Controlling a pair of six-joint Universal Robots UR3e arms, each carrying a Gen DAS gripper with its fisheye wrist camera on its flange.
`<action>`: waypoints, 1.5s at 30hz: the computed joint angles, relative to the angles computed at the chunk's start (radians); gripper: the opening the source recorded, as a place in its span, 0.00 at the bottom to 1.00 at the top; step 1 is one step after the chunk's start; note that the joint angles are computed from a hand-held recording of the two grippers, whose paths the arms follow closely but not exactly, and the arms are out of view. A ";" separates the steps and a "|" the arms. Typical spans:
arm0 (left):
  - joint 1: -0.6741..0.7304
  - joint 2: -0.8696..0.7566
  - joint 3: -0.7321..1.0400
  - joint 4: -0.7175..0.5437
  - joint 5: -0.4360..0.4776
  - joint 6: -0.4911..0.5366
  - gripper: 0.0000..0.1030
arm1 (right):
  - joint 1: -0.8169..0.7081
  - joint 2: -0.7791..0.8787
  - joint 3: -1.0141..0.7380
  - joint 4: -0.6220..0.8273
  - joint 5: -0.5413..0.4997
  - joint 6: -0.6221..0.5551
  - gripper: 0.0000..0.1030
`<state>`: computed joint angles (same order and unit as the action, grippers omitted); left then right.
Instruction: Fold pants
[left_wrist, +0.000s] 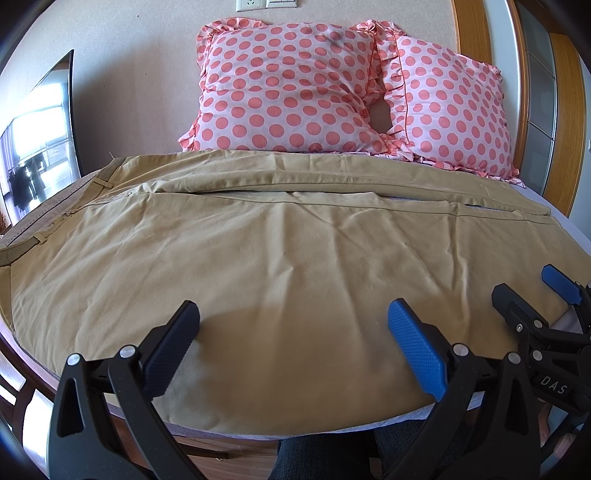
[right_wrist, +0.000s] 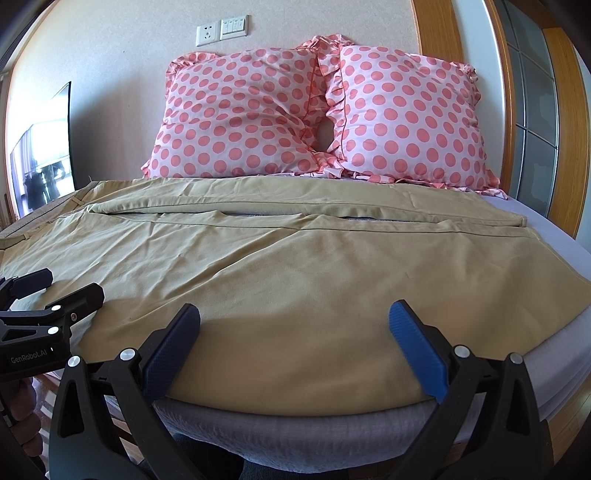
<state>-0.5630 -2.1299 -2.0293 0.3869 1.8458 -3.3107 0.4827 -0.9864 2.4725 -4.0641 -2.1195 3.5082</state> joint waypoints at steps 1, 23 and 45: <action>0.000 0.000 0.000 0.000 0.000 0.000 0.98 | -0.001 -0.001 0.000 0.000 0.000 -0.001 0.99; 0.032 0.064 0.003 -0.111 -0.060 0.018 0.98 | -0.161 -0.141 0.118 -0.006 0.198 -0.065 0.99; 0.400 -0.077 0.567 -0.550 -0.393 -0.094 0.98 | -0.877 0.245 -1.498 1.690 0.283 0.124 0.78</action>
